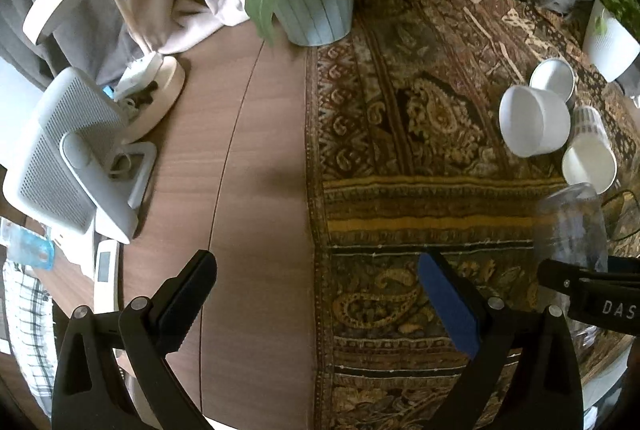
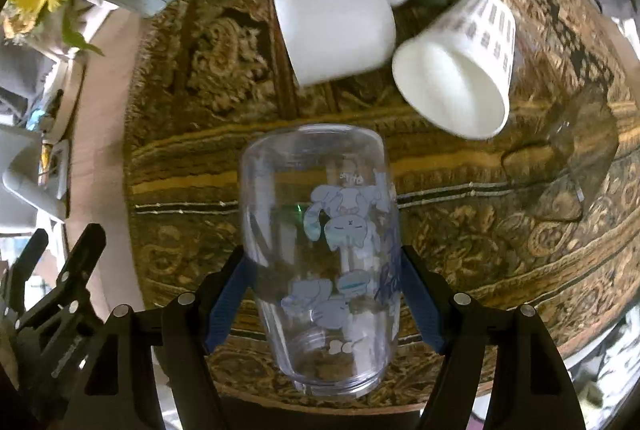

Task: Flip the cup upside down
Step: 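Lift the clear cup with the right gripper toward the left gripper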

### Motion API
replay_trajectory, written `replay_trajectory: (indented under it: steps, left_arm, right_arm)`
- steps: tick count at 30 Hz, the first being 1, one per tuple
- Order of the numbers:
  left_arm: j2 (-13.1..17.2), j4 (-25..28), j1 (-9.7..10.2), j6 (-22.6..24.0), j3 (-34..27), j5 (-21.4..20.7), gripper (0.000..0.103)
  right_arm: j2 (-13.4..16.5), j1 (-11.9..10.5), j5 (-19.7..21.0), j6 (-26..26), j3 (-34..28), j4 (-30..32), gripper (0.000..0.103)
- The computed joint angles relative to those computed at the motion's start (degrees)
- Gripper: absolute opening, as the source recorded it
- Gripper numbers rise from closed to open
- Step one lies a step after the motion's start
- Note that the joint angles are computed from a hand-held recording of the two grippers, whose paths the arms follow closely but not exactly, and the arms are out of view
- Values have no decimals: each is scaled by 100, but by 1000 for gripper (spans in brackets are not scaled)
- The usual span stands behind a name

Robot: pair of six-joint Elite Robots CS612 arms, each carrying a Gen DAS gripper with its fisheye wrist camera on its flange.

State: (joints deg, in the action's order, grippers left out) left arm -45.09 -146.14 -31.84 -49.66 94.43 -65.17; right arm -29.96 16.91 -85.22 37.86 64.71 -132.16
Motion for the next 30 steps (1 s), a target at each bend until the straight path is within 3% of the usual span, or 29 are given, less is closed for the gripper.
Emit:
replay_trajectory:
  steps: [9,11,18,24,30]
  left_arm:
    - [44,2,-11,76,-5,-176,103]
    - [28,-23,-25,57,4,-195,103]
    - [-73,-275,-128,185,-12,-173,103]
    - [40,-453,-144,473,-335,-730,103]
    - [299,-209,-167,670,-841,-1343,103]
  right_arm:
    - [72,49,-249,-218,-54,16,74]
    - [42,58,-311,-237,0,-61,79]
    - [-498,125,-913,-68,780,-884,79]
    - [-922,-5,-1149,235,1436,-1503,80]
    - [-1084,-189,-1128,377,1794,-1827,80]
